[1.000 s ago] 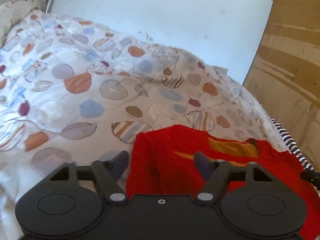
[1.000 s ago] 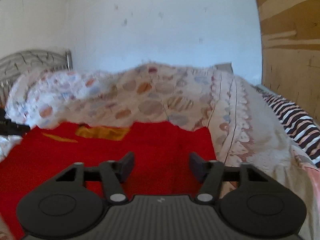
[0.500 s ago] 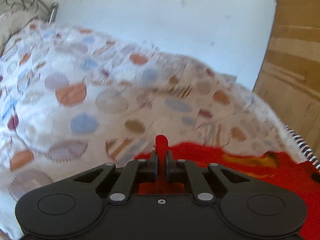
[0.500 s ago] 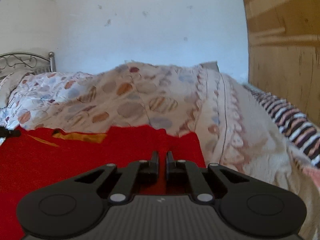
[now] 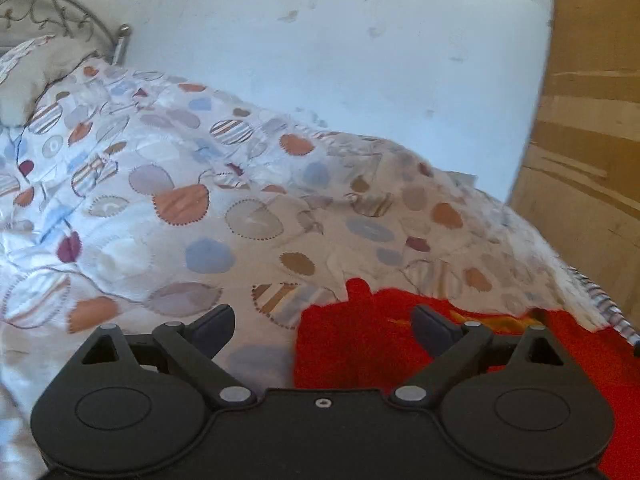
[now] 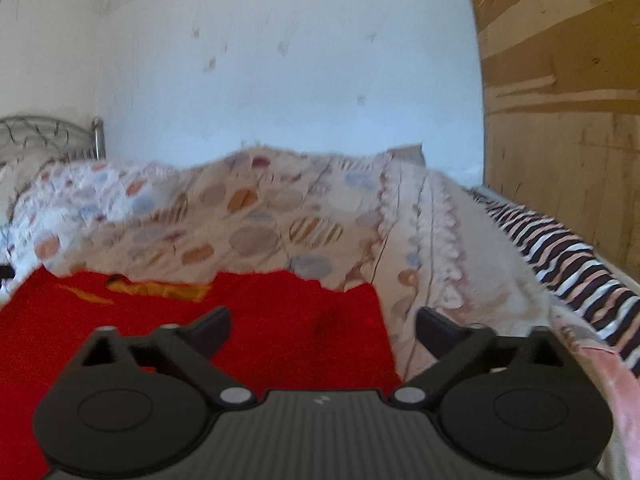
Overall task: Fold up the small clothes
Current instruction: 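Grasp the folded sweater edge with the left tool and tuck it under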
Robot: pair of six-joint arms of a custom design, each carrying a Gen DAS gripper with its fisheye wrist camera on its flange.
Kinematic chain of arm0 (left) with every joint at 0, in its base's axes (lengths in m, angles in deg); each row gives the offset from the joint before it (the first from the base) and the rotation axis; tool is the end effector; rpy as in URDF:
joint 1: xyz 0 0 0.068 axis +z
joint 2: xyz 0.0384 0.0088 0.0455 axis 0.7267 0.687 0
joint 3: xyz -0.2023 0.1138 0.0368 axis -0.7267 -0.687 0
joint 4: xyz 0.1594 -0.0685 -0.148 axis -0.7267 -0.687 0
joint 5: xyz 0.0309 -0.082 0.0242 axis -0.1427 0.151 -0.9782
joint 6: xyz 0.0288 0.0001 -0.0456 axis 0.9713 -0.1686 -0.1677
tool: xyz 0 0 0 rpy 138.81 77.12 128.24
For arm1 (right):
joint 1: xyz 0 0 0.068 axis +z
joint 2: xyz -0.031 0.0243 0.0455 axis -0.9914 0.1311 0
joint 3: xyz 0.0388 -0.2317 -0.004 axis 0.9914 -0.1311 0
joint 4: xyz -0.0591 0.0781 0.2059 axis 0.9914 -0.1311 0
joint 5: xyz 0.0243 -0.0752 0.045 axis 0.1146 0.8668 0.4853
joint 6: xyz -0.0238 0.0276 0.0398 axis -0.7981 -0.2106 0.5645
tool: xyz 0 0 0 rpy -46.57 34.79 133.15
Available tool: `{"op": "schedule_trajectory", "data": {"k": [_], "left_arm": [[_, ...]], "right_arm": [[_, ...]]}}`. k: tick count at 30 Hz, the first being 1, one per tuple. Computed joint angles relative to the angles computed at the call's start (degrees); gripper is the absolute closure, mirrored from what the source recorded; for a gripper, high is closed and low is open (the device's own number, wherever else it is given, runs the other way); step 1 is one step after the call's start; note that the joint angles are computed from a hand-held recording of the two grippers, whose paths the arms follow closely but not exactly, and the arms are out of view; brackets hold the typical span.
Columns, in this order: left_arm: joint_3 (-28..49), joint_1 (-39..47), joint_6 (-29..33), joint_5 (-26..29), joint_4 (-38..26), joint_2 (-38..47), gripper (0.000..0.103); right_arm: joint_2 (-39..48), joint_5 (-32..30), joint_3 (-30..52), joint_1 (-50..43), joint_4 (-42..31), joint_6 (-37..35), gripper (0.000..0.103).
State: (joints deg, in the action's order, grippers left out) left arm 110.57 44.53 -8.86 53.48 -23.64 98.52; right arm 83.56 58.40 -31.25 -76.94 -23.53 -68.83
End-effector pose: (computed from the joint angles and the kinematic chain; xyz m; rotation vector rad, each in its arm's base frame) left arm 0.3742 -0.0242 0.1725 0.1044 1.9824 -0.4071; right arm 0.2510 0.0189 0.1505 0.1909 1.8945 0.0509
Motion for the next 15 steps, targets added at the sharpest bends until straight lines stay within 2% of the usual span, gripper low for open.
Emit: {"op": "schedule_trajectory", "data": {"k": [2, 4, 7, 10, 13, 14, 15], "left_arm": [[-6.7, 2.7, 0.2, 4.0, 0.4, -5.8, 0.001], [-14.4, 5.1, 1.4, 7.8, 2.3, -11.4, 0.001], [-25.0, 8.8, 4.3, 14.9, 1.6, -19.0, 0.001], [-32.1, 11.6, 7.0, 20.3, -0.5, -22.8, 0.003], [-35.2, 12.3, 10.6, 22.5, -0.6, -22.7, 0.019], [-35.8, 12.1, 11.2, 22.4, -0.1, -22.8, 0.024], [-36.0, 11.8, 12.5, 22.6, -0.3, -23.2, 0.034]], "right_arm": [[-5.4, 1.8, -3.8, 1.0, -1.6, 1.1, 0.0], [-11.5, 5.0, -7.9, 3.3, -3.4, 2.2, 0.0], [-20.5, 8.8, -14.3, 8.8, -5.6, 3.6, 0.0], [-22.8, 14.1, -17.1, 14.5, -7.7, 5.1, 0.0], [-19.5, 14.3, -17.8, 15.0, -7.8, 9.7, 0.0], [-17.7, 12.4, -18.8, 13.9, -4.8, 11.3, 0.0], [-16.1, 11.1, -20.2, 13.0, -1.1, 12.1, 0.0]]}}
